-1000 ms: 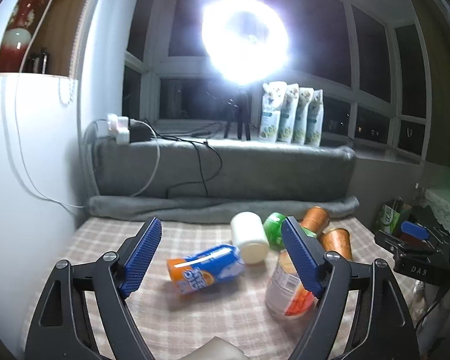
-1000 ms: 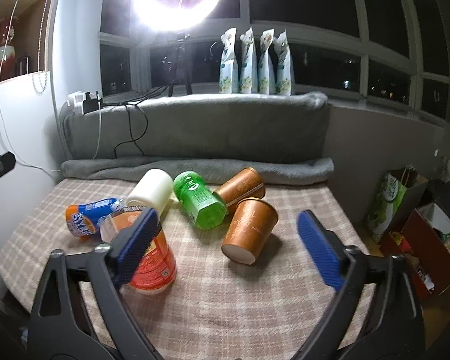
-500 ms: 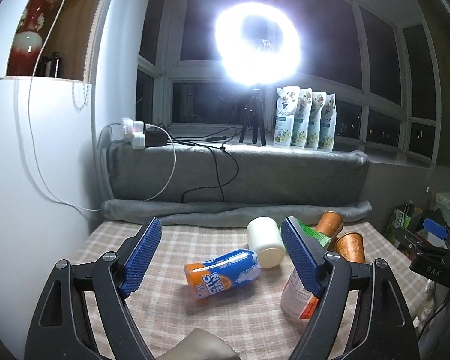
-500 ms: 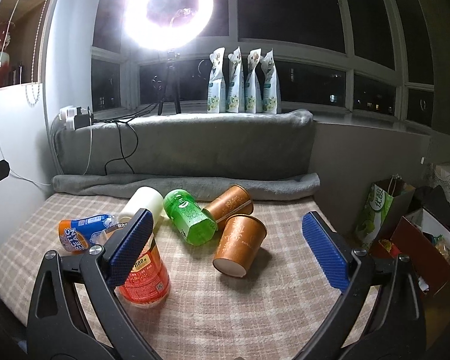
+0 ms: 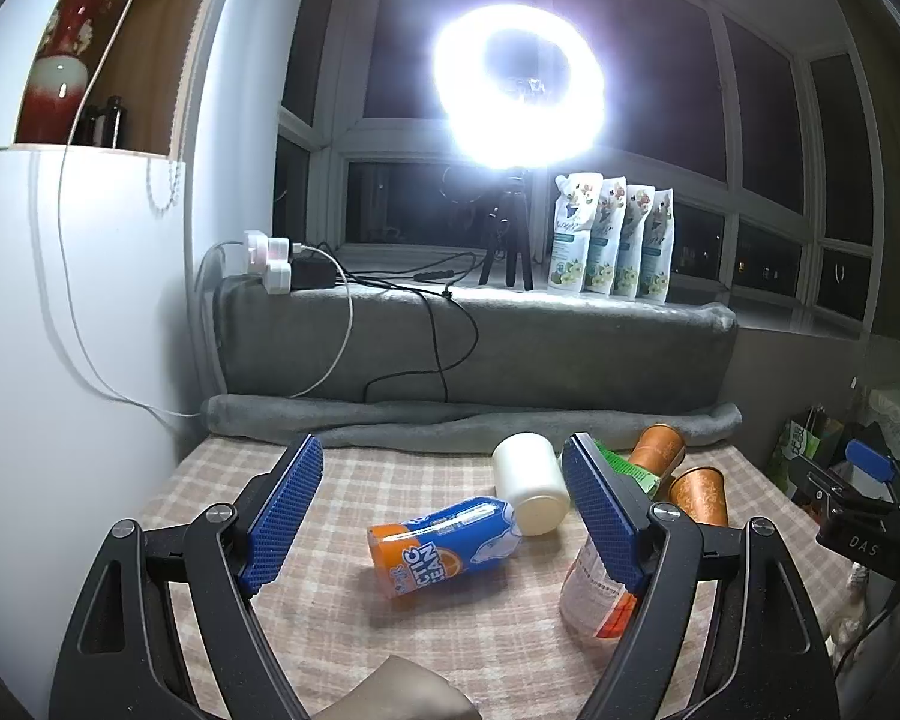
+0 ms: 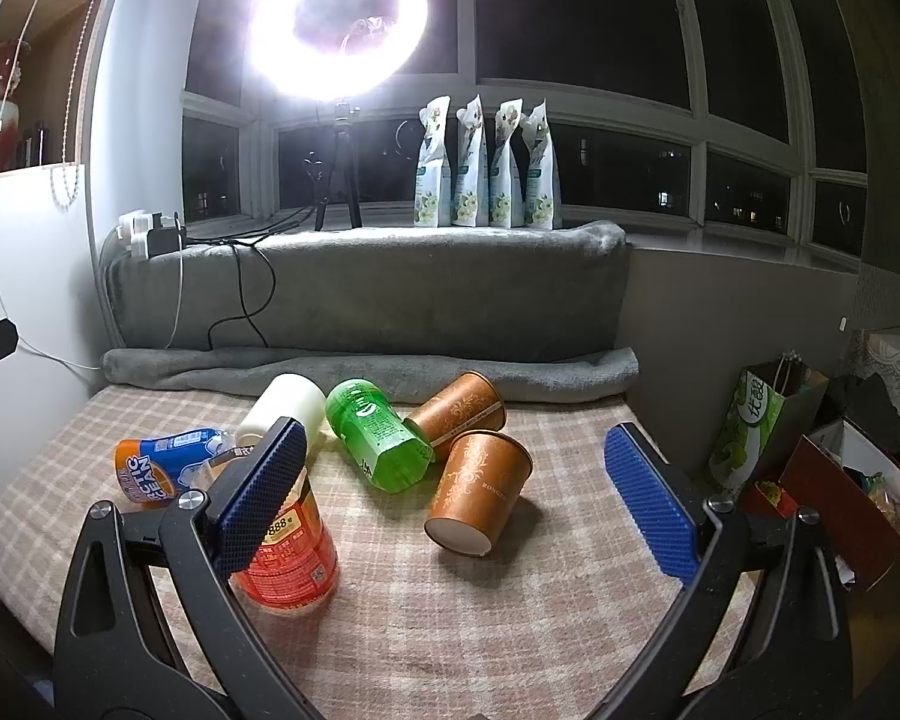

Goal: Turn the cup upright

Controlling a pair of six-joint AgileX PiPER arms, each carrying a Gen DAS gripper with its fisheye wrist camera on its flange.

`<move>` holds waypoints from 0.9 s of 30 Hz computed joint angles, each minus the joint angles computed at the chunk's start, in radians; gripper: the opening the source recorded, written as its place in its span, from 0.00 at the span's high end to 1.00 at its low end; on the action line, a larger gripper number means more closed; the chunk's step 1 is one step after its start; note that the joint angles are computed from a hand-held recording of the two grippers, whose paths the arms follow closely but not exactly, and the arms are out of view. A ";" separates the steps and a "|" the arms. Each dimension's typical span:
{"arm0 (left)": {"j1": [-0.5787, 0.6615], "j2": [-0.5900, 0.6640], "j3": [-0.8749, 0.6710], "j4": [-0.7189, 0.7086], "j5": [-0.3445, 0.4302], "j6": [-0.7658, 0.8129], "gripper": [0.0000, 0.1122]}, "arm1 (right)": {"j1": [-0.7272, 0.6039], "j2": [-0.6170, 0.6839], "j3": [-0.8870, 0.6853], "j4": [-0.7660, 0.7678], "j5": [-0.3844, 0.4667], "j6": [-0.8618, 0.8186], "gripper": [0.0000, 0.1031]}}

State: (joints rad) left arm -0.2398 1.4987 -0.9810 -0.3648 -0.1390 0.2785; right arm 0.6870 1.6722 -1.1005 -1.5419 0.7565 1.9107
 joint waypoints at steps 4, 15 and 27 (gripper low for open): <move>-0.001 0.003 -0.003 -0.005 0.002 0.001 0.27 | -0.001 0.001 -0.001 -0.003 -0.001 0.001 0.02; 0.000 0.008 -0.008 -0.019 0.004 0.013 0.27 | -0.003 0.004 -0.003 -0.002 -0.004 0.001 0.02; -0.001 0.014 -0.012 -0.027 0.005 0.019 0.27 | -0.006 0.011 -0.008 -0.013 0.003 0.017 0.02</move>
